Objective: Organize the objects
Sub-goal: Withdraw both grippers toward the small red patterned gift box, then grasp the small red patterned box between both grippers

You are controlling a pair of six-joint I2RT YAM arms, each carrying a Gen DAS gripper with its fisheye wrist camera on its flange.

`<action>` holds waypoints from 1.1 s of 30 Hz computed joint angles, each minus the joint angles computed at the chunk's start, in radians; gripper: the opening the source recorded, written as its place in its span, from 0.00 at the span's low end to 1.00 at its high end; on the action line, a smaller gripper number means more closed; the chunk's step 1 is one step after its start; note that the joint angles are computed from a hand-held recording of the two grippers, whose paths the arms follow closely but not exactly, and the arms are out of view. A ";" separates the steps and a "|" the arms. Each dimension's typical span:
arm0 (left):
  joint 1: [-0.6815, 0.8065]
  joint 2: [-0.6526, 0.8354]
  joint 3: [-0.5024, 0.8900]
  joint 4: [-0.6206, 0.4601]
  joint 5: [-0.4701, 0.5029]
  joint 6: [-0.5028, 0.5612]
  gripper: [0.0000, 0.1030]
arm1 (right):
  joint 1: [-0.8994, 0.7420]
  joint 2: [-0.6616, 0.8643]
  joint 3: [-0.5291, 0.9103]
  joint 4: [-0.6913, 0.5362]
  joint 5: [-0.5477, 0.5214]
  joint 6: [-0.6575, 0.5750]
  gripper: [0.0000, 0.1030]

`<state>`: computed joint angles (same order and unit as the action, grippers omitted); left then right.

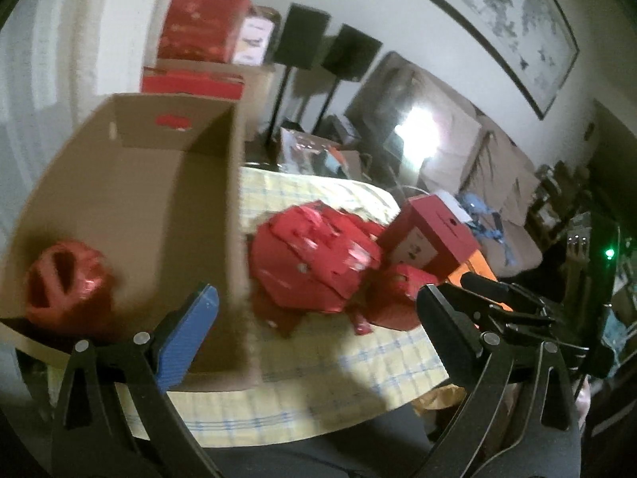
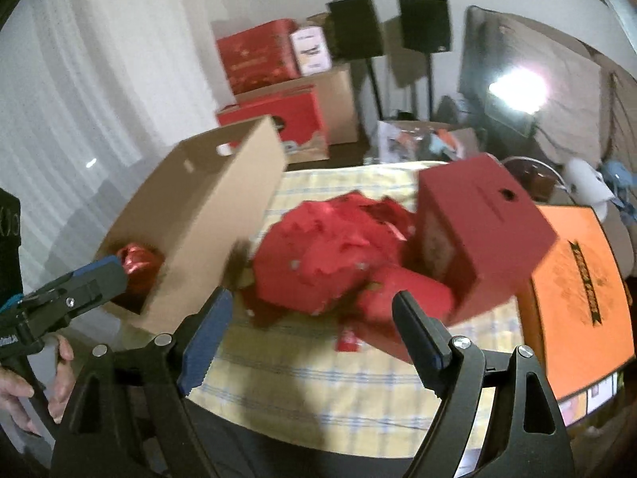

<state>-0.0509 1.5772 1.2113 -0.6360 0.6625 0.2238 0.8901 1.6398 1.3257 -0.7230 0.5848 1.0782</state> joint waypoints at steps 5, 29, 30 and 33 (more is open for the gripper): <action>-0.085 -0.007 -0.034 0.019 -0.021 -0.027 0.97 | 0.009 -0.077 -0.093 -0.044 0.039 0.082 0.81; -0.326 0.240 0.046 0.132 -0.046 -0.232 0.80 | -0.089 -0.261 -0.514 0.305 -0.072 0.150 0.54; -0.334 0.252 0.051 0.142 -0.047 -0.243 0.77 | -0.092 -0.256 -0.514 0.307 -0.070 0.149 0.52; -0.354 0.288 0.069 0.148 -0.037 -0.249 0.73 | -0.103 -0.271 -0.549 0.371 -0.086 0.129 0.51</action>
<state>-0.4053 1.8656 1.2805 -0.4882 0.6251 -0.0251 0.7874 1.3684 0.7771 -0.3516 0.4989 1.2070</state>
